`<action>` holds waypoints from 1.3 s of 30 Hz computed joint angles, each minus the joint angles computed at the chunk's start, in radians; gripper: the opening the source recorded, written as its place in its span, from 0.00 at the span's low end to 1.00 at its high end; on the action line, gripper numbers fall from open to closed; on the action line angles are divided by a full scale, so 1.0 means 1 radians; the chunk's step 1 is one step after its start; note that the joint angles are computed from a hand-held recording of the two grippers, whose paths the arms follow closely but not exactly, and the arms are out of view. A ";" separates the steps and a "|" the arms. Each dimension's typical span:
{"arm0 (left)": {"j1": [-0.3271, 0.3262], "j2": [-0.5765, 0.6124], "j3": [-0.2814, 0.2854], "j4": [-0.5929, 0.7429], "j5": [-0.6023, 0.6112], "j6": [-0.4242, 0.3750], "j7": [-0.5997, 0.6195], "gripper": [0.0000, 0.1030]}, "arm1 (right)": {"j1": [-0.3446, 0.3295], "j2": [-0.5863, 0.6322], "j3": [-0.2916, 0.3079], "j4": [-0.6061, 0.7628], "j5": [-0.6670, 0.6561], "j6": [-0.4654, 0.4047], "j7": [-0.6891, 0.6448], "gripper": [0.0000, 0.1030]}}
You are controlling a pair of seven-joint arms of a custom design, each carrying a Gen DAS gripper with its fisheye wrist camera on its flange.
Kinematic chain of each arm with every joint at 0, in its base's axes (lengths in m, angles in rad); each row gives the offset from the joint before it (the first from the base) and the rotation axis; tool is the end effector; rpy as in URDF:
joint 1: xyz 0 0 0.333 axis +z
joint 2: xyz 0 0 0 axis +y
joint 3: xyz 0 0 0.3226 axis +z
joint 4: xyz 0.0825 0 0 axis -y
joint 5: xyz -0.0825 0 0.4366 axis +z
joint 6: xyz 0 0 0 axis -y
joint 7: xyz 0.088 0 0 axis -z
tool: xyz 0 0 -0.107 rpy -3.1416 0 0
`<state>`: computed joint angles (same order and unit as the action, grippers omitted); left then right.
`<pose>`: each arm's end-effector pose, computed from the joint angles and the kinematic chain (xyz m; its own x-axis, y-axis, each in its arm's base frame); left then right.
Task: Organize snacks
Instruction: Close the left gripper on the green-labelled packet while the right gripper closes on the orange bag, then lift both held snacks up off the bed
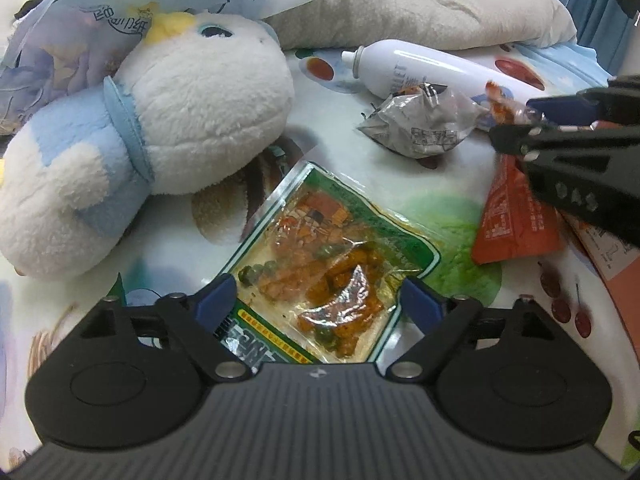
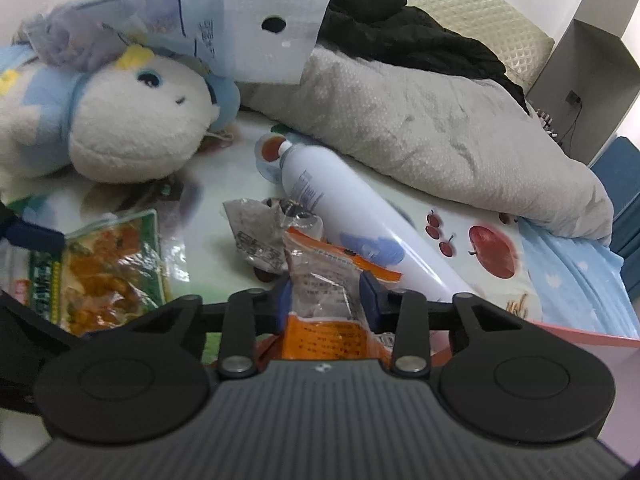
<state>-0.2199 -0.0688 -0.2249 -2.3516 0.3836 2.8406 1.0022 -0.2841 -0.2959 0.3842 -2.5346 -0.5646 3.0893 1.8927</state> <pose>0.5090 -0.2649 0.3893 -0.2142 -0.9768 0.0026 -0.8123 0.1767 -0.5559 0.5050 0.0981 0.4297 0.2196 -0.9279 0.3013 -0.6251 -0.3709 -0.6868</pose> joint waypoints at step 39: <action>-0.175 -0.500 -0.022 -0.327 -0.270 -0.161 -0.227 0.46 | 0.403 -0.696 -0.381 -0.399 0.750 -0.359 -0.528 0.15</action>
